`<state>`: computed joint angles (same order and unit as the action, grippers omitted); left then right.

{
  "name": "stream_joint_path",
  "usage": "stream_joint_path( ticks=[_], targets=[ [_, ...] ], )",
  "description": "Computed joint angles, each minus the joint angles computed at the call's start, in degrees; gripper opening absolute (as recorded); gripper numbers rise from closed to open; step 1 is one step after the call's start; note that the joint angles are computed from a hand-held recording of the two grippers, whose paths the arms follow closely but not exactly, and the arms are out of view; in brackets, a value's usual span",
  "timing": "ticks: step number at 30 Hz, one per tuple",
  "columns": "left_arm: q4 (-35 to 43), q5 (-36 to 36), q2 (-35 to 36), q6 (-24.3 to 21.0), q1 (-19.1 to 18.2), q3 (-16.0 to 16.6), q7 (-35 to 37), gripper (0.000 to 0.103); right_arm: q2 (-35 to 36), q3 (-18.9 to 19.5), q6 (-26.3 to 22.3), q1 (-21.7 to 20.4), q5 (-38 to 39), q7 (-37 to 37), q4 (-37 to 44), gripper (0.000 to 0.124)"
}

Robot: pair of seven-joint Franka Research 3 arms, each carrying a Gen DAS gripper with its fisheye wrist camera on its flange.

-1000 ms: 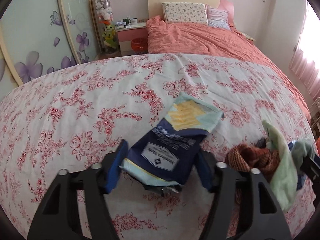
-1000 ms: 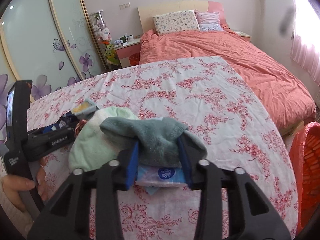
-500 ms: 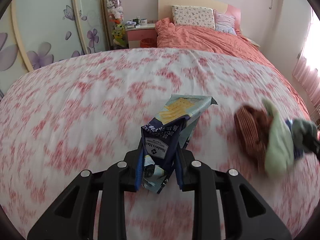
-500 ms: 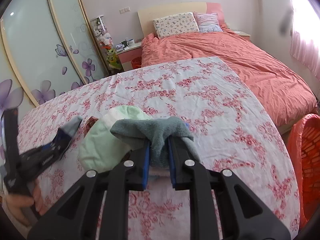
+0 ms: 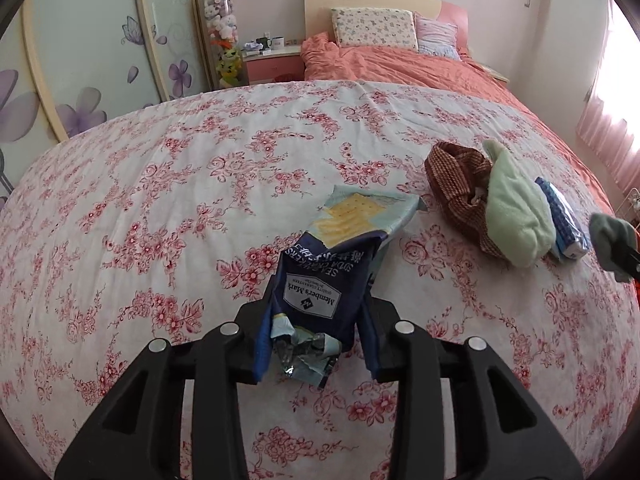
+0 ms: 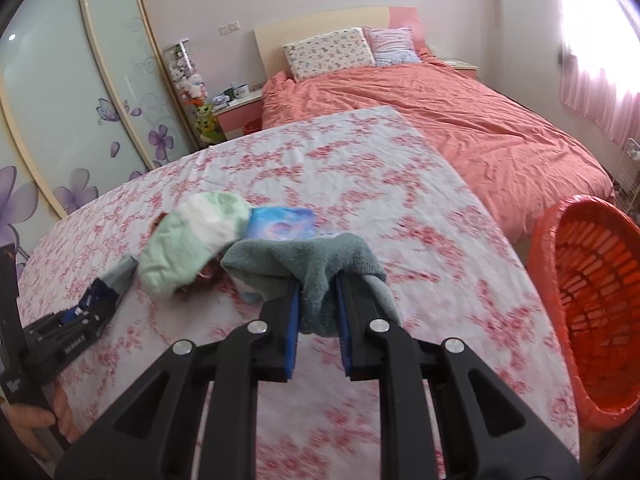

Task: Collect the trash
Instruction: 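Carry the grey-green cloth and blue snack bag over the orange basket and release both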

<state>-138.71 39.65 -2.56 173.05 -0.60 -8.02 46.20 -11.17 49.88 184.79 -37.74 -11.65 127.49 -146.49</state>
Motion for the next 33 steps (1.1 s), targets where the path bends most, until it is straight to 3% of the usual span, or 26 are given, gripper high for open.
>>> stream_joint_path(
  ticks=[4,9,12,14,15,16,19,29,33],
  targets=[
    [0.6,1.0,0.5,-0.2,-0.1,0.0,-1.2,0.036,-1.5,1.6,-2.4,-2.9,-1.4,2.1,-0.8,0.017],
    [0.7,-2.1,0.8,-0.1,-0.6,0.3,1.5,0.043,0.6,-0.6,-3.2,-2.1,-4.6,4.5,-0.6,0.021],
    [1.1,0.3,1.3,0.1,-0.6,0.1,-0.2,0.044,1.7,1.6,-3.9,-4.7,-8.2,7.4,0.4,0.022],
    [1.2,-0.3,1.5,0.6,-0.7,0.2,0.3,0.041,2.3,1.7,-4.5,-5.0,-10.2,8.7,0.9,0.02],
    [1.0,-1.2,1.6,1.2,-0.8,0.3,1.1,0.034,2.5,1.8,-4.7,-5.2,-11.2,9.4,1.1,0.018],
    [0.9,-1.9,1.6,1.5,-0.9,0.4,1.6,0.028,2.7,1.2,-4.7,-4.7,-11.8,9.8,1.2,0.017],
    [0.6,-3.5,1.5,2.4,-1.1,0.5,2.9,0.025,2.7,-1.6,-4.4,-2.1,-12.9,10.5,0.9,0.014],
    [-1.3,-1.4,-2.4,3.2,0.0,-0.7,-0.5,0.025,-0.8,-15.7,-3.0,11.9,-13.1,11.1,-1.4,0.013],
    [-2.5,-1.1,-5.5,3.5,1.0,-2.3,-1.7,0.025,-4.6,-17.8,-2.1,14.4,-10.3,9.4,-3.4,0.013]
  ],
)
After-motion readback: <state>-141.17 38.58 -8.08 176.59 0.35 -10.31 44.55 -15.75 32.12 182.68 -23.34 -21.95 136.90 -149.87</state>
